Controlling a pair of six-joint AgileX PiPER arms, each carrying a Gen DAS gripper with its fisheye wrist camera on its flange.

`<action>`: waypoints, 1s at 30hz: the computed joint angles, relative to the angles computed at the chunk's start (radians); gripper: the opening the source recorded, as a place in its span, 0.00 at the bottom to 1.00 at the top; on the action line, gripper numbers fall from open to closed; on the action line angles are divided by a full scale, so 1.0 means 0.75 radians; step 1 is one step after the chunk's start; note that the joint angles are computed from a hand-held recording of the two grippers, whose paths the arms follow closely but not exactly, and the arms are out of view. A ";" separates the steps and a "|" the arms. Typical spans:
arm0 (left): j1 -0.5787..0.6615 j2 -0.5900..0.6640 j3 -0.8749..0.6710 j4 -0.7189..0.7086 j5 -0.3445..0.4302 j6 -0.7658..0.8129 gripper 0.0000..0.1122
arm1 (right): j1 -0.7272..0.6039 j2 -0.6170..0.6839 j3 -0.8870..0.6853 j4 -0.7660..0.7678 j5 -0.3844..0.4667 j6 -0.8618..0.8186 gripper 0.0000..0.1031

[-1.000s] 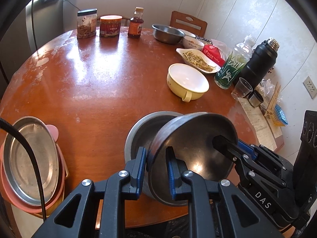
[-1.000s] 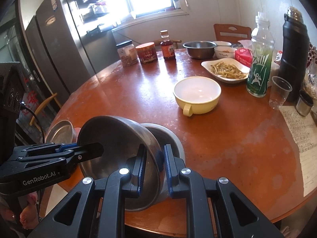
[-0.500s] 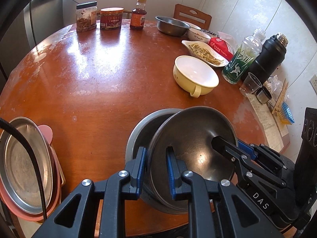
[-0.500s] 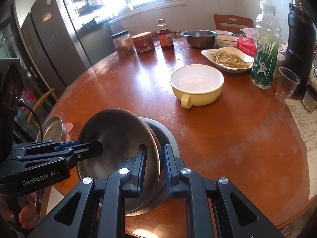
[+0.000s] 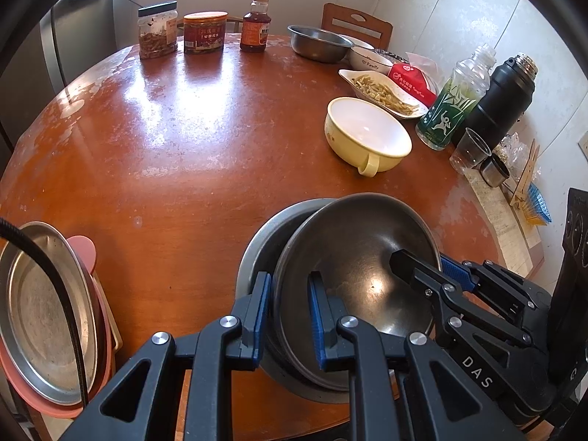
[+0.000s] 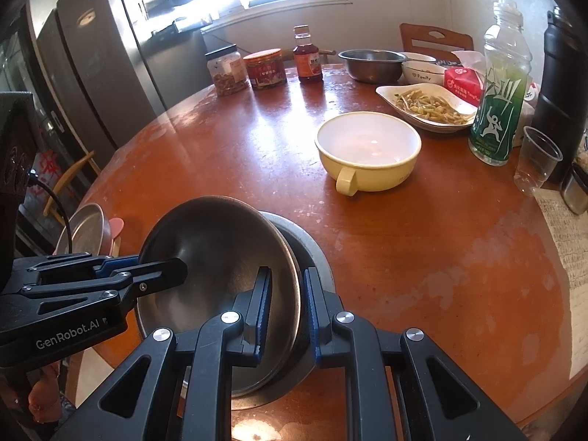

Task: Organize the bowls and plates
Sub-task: 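Lower the deep steel bowl into the wide steel bowl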

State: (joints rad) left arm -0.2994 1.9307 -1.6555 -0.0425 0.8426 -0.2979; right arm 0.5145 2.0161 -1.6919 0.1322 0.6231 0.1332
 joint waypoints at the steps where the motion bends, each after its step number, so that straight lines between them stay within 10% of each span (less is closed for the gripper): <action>1: -0.006 -0.001 -0.002 0.016 0.001 -0.009 0.18 | 0.006 0.000 -0.001 -0.029 -0.003 0.018 0.19; 30: -0.026 -0.102 0.059 0.110 -0.025 -0.097 0.19 | -0.002 -0.069 0.067 -0.040 -0.046 0.041 0.21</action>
